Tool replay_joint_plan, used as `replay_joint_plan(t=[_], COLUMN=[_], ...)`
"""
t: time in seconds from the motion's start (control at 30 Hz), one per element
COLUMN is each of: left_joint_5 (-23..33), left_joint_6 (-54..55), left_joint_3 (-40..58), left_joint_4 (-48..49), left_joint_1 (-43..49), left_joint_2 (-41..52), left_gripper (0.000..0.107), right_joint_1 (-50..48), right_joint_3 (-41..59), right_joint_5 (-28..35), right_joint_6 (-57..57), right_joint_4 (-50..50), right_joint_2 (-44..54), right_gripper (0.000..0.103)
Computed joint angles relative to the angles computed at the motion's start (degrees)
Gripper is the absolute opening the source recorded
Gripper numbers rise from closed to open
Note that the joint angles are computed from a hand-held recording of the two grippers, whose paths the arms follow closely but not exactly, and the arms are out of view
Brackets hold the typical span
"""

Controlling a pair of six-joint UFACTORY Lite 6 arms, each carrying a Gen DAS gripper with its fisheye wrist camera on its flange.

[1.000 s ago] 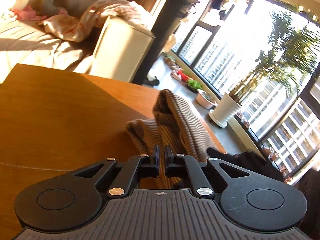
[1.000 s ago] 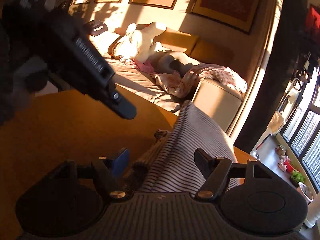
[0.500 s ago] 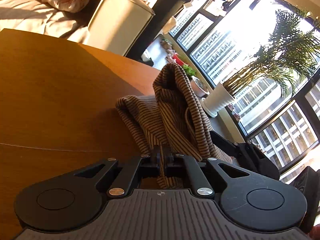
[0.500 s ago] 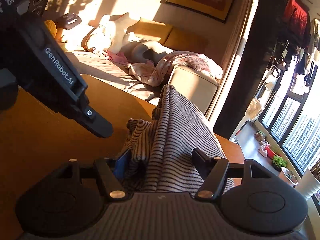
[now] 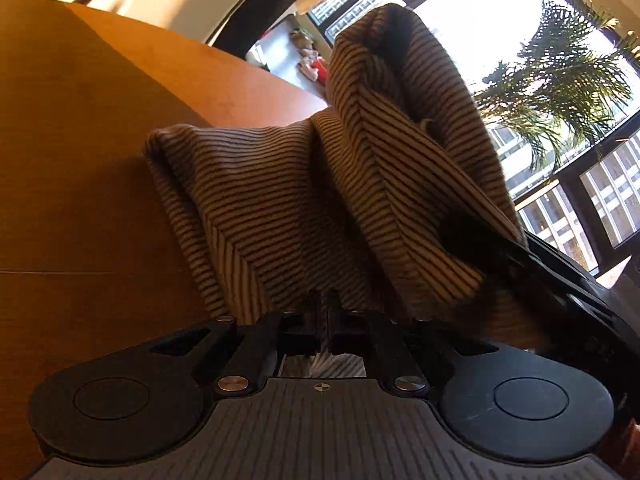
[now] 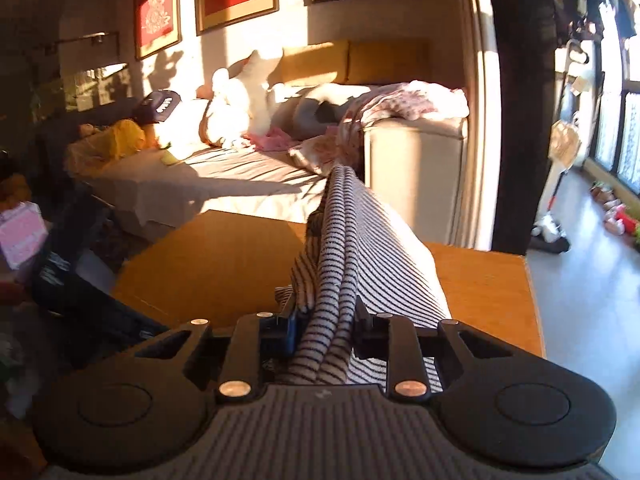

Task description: Fold clothes

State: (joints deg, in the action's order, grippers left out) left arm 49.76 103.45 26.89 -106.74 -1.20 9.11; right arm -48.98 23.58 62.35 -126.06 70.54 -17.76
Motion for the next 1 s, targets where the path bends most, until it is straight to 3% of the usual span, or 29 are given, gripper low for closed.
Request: replay_joint_plan(t=[0.07,0.17,0.4,0.6,0.63,0.67,0.73,0.77,0.87,0.93,0.97,1.0], left_joint_5=[1.4,3.5,-3.7,-0.6,0.0,-0.1,-0.5,-1.0,-2.8,-2.7,-2.3,-1.9], left_joint_6=[0.9,1.4,0.8,6.2,6.7,6.6,6.4,6.7,7.7,7.8,7.8,7.5], left_joint_3=[1.5,1.9,-7.1,-5.3,-4.2,-3.5,-2.1,-2.2,-3.3,-4.4,-4.8,-4.7], left_joint_4=[-0.3,0.9,8.0,3.2,2.5,2.0,1.0,0.0,-2.2,-1.9,-1.5,-1.3], left_joint_1=[0.6,3.1,10.1,8.1,7.7,7.1,5.6,4.6,2.5,2.8,3.3,3.5], left_joint_2=[4.1,6.5,-16.0,-4.7,-2.9,-2.1,-0.9,-1.2,-3.2,-4.2,-4.4,-4.1], left_gripper=[0.000,0.000,0.000,0.000,0.000,0.000,0.000,0.000,0.000,0.000,0.000,0.000], right_joint_1=[0.3,-0.1,0.4,0.2,0.9,1.5,2.9,4.1,6.7,4.6,3.0,1.1], right_joint_3=[1.8,-1.1,0.8,7.5,8.3,9.2,11.0,10.4,4.2,-2.9,-6.6,-10.3], right_joint_5=[1.8,1.2,1.8,10.1,12.1,14.1,17.9,17.3,6.3,3.0,2.2,1.9], right_joint_6=[4.2,0.9,2.1,12.8,14.7,16.4,20.0,19.6,13.0,4.0,-0.7,-5.2], right_joint_4=[-4.9,-3.3,-1.8,-3.9,-4.4,-4.8,-5.2,-4.7,0.1,2.9,3.9,4.8], right_joint_2=[1.6,2.4,5.5,11.5,11.1,10.7,10.0,8.3,0.6,-6.8,-10.9,-15.2], right_gripper=[0.021,0.022,0.022,0.021,0.014,0.000,0.000,0.000,0.002,0.009,0.029,0.057])
